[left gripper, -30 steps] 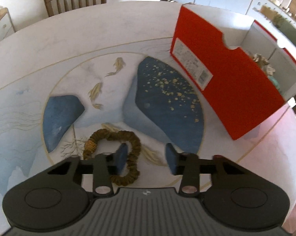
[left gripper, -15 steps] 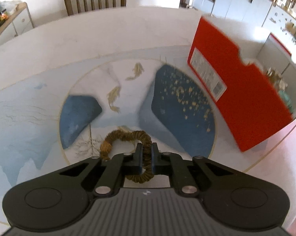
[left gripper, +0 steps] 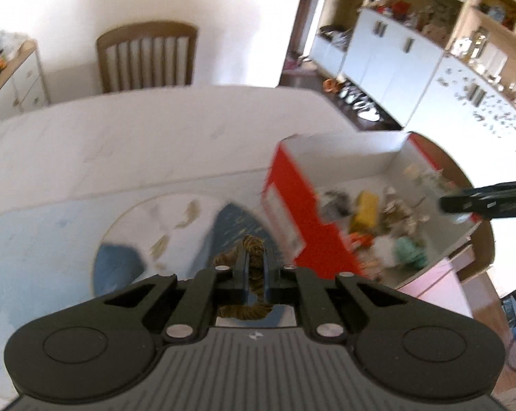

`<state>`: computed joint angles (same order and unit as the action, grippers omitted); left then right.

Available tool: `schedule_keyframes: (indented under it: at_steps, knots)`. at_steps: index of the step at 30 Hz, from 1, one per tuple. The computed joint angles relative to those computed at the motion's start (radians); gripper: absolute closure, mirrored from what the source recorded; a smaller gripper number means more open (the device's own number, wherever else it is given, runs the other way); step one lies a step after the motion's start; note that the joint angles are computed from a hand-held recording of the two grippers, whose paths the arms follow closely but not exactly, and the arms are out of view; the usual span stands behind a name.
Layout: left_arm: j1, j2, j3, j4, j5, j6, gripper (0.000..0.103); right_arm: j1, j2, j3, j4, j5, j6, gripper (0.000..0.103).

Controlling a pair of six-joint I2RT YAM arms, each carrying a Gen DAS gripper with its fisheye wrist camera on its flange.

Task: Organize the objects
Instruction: 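Carry the tape dispenser and hair tie into the shoebox and open both tools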

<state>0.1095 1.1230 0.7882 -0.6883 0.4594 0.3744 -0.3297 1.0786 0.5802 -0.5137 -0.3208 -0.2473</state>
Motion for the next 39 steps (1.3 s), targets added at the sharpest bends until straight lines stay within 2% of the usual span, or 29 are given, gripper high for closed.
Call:
schedule_keyframes:
  at_steps: [5, 10, 15, 21, 29, 39]
  knots:
    - [-0.137, -0.026, 0.051, -0.02, -0.006, -0.067, 0.096, -0.074, 0.047, -0.005, 0.025, -0.025, -0.063, 0.047]
    - [-0.299, -0.005, 0.082, 0.036, -0.052, -0.153, 0.096, -0.124, 0.084, -0.007, 0.044, -0.035, -0.102, 0.047]
    - [-0.45, 0.075, 0.13, 0.108, -0.114, -0.235, 0.096, -0.156, 0.118, -0.011, 0.062, -0.043, -0.137, 0.047]
    - [-0.592, 0.239, 0.184, 0.196, -0.228, -0.265, 0.096, -0.162, 0.168, -0.019, 0.103, -0.03, -0.157, 0.047]
    - [-0.658, 0.452, 0.241, 0.247, -0.313, -0.264, 0.096, -0.121, 0.211, -0.048, 0.169, 0.013, -0.163, 0.047]
    - [-0.705, 0.589, 0.249, 0.273, -0.383, -0.269, 0.096, -0.118, 0.269, -0.063, 0.22, 0.025, -0.192, 0.047]
